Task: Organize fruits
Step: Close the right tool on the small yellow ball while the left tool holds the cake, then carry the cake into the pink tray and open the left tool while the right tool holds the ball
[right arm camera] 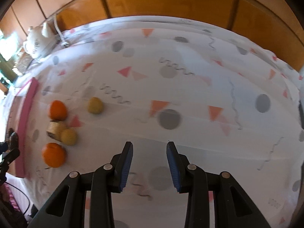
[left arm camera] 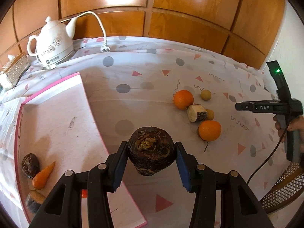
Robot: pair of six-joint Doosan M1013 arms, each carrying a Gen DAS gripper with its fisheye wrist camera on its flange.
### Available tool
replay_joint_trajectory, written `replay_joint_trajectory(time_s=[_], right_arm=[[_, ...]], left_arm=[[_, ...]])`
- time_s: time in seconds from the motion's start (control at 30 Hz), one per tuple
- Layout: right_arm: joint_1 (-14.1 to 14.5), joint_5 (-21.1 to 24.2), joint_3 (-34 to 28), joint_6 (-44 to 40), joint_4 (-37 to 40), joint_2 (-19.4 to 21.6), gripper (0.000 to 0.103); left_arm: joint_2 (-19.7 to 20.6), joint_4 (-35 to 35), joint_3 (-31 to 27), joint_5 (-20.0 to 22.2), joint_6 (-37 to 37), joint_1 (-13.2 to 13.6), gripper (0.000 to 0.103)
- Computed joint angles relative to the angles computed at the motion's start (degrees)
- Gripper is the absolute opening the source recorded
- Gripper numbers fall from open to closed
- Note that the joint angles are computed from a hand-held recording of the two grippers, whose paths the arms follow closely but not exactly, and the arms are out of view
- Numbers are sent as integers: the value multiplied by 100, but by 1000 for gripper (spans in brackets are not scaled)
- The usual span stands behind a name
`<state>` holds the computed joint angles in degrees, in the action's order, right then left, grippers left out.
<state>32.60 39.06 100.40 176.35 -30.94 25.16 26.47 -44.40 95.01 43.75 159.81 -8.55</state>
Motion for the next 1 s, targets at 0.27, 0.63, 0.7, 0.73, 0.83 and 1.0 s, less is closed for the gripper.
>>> replay_joint_trajectory(time_s=[0.27,0.63,0.7,0.73,0.83,1.0], right_arm=[[11,-109,-378,-217,-217,176,37],[-141,300,-1195,-1158,325,770,36],[-180,271,-1219,-1213,440,824,28],[-181,251,-1204,-1105,370,833,26],[-153,199,-1131,-935,198,805,26],[-58,347,-994,-823,45,732,26]], left_arm=[[12,-139,-44,105,-95,172,49],[19,-215,-76,157,-271,382,49],[14,-210,-68,137,-292,405,49],[11,-213,-64,123,-321,423,49],[7,-259,-63,84,-381,492,49],[10,-317,-88,-66,-627,623,49]])
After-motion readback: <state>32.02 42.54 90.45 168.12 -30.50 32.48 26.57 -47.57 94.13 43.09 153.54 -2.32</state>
